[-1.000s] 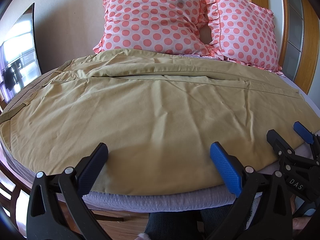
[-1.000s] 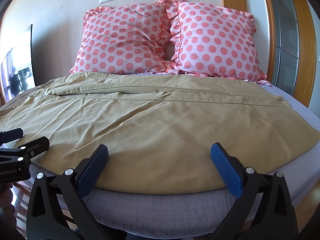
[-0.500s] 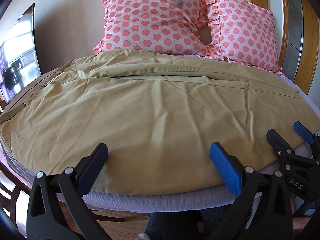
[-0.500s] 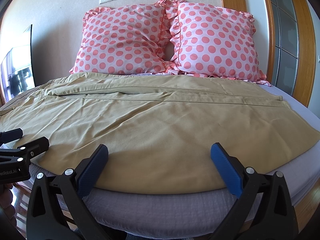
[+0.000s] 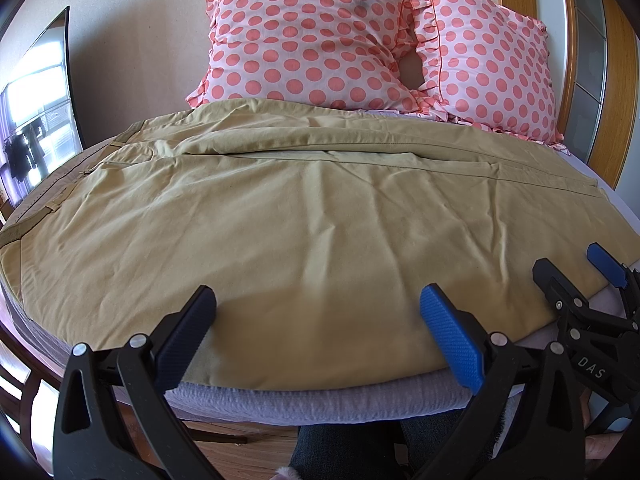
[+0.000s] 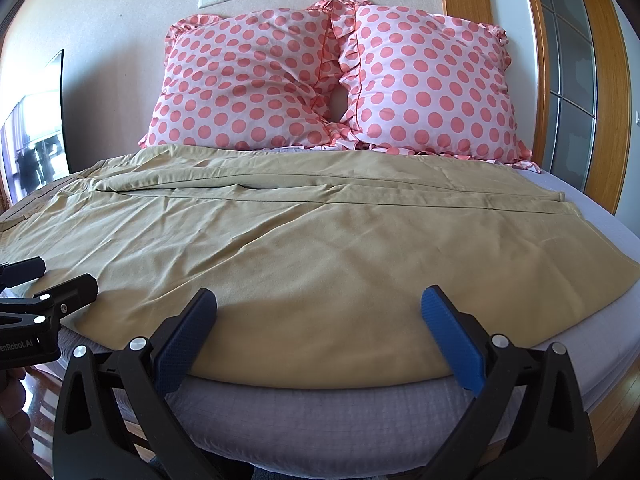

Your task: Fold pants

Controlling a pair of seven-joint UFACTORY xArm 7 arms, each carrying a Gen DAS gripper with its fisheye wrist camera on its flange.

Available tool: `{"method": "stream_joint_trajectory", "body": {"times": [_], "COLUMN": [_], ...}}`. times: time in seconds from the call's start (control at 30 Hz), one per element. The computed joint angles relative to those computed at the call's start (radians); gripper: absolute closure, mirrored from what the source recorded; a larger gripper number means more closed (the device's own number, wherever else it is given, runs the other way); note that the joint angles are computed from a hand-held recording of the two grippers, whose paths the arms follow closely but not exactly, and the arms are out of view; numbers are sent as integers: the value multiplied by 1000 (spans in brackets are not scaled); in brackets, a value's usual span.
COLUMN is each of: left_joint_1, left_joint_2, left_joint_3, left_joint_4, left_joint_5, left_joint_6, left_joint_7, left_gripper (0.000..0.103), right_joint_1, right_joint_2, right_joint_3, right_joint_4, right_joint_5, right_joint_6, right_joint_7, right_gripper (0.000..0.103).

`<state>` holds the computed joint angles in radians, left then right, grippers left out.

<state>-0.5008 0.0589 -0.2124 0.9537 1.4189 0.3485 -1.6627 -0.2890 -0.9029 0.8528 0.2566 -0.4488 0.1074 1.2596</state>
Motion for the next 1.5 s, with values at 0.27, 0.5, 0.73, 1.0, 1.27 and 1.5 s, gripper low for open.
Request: {"method": "stream_joint_trajectory", "body": {"times": [0.27, 0.5, 0.73, 1.0, 1.27, 1.5], "left_joint_1": [20, 67, 98, 233, 358, 381], "left_joint_2": [-10, -12, 153, 258, 304, 310], "left_joint_3": [6, 35, 116, 50, -111, -146], "left_joint_4": [-10, 120, 327, 328, 321, 309], "left_joint_5": [-184, -35, -145, -545, -840, -972], "left_joint_6": [-58, -16, -79, -306, -310, -311], "left_joint_7": [206, 146, 198, 489, 761, 875], "left_gripper": [2, 2, 2, 2, 2, 2], "right_joint_1": [67, -50, -278, -223, -65, -50], "right_joint_2": [80, 236, 727, 1133, 1280, 1130], "right_joint_3": [-159, -428, -445, -546, -693, -786], "right_joint_4": [20, 197, 642, 1055, 1212, 975], "right_joint_5": [6, 39, -90, -158, -286, -265], "right_joint_6": [26, 109, 343, 611, 731, 449], "right_joint_7": [-107, -286, -118, 19, 52, 79], "right_gripper": [1, 1, 9, 26, 32, 97]}}
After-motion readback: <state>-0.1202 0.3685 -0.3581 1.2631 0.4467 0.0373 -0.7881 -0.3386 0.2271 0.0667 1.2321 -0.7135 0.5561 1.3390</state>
